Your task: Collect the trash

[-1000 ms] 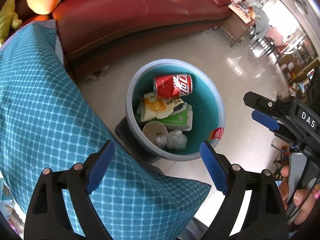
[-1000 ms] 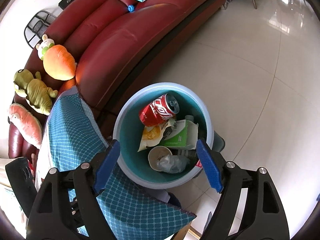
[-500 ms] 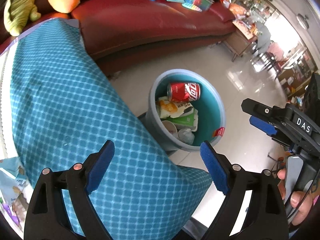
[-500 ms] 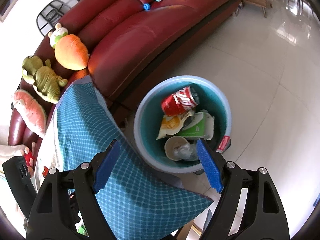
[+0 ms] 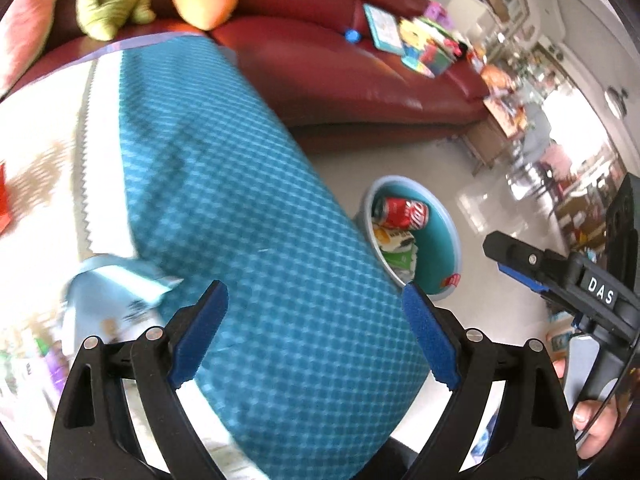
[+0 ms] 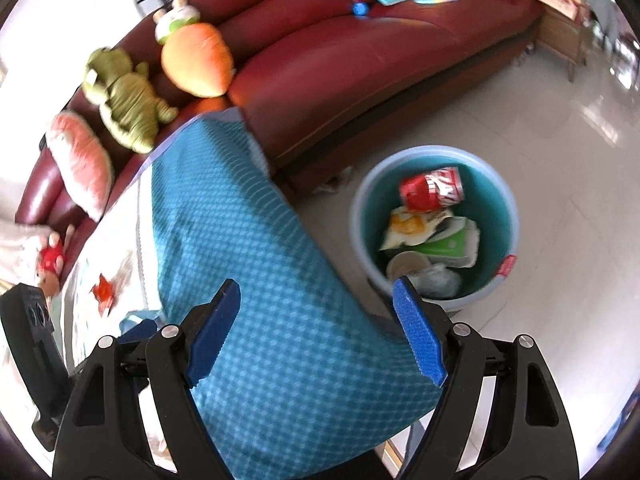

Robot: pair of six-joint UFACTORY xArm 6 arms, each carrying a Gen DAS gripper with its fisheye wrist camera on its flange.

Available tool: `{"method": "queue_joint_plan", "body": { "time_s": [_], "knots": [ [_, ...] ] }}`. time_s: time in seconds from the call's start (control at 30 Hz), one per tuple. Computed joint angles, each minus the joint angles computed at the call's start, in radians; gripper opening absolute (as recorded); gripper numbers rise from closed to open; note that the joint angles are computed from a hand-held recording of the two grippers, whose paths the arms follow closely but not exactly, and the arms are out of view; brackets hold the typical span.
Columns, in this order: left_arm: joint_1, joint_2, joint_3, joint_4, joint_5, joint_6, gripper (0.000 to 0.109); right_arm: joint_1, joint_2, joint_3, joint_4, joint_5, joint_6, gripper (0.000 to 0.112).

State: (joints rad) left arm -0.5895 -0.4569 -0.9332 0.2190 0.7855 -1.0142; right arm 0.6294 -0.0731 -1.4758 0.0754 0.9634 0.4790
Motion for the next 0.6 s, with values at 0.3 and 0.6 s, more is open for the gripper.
{"method": "queue_joint_plan", "body": {
  "time_s": [0.3,0.6],
  "knots": [
    [0.046,-0.327,0.182,0.072,0.167,-0.068,0.090,0.156,0.105,-0.144,-0.030,0.058,0.019,0.077],
    [0.085,-0.687,0.312,0.115,0.475,-0.090,0.091,0.289,0.278,-0.376,-0.019,0.174,-0.053,0.077]
  ]
}}
